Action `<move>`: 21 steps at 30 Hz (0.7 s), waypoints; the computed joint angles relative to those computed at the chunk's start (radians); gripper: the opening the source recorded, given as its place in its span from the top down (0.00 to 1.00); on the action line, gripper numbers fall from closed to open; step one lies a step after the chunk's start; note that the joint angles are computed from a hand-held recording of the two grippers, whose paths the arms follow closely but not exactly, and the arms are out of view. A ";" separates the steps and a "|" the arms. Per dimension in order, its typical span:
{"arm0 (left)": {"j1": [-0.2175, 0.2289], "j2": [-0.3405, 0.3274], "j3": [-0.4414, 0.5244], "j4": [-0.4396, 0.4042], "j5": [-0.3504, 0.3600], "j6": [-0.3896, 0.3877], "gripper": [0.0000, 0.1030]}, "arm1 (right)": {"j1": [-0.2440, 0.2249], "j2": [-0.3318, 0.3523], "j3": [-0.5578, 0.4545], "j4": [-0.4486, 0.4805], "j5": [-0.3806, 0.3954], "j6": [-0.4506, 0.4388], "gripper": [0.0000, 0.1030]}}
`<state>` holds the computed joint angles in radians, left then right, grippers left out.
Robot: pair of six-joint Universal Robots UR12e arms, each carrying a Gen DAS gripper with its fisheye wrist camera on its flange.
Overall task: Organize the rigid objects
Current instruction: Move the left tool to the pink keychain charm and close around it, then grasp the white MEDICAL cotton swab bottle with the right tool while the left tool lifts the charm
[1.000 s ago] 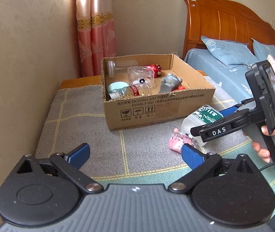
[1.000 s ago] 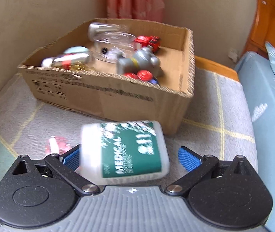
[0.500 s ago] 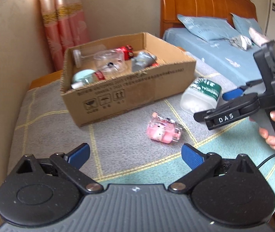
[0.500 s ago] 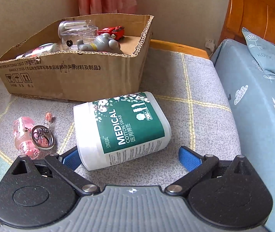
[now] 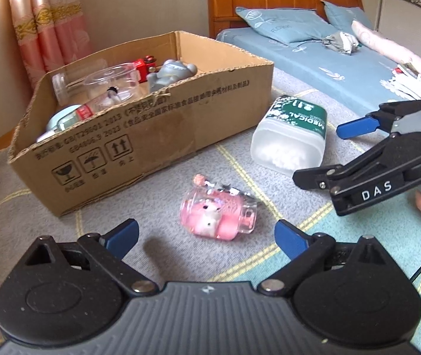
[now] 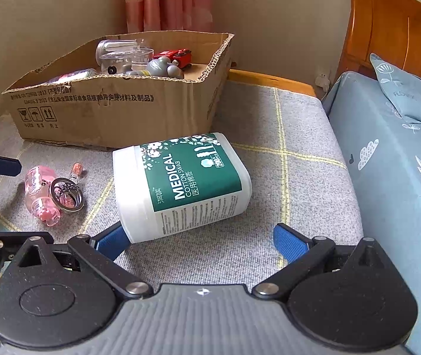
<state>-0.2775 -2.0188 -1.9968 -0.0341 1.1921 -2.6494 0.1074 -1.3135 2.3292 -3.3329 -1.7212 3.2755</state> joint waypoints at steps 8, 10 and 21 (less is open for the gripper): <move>0.004 -0.016 0.028 -0.035 -0.061 0.020 0.45 | -0.001 0.005 0.006 -0.025 0.002 -0.006 0.00; 0.002 -0.016 0.031 -0.038 -0.055 0.010 0.50 | -0.001 0.007 0.007 -0.033 0.001 -0.006 0.00; 0.016 0.023 -0.026 0.033 0.176 -0.234 0.52 | -0.007 0.005 0.005 -0.026 0.020 -0.028 0.00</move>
<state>-0.2618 -1.9960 -2.0232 -0.0015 1.3684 -2.8832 0.1000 -1.3084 2.3340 -3.3585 -1.7014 3.2473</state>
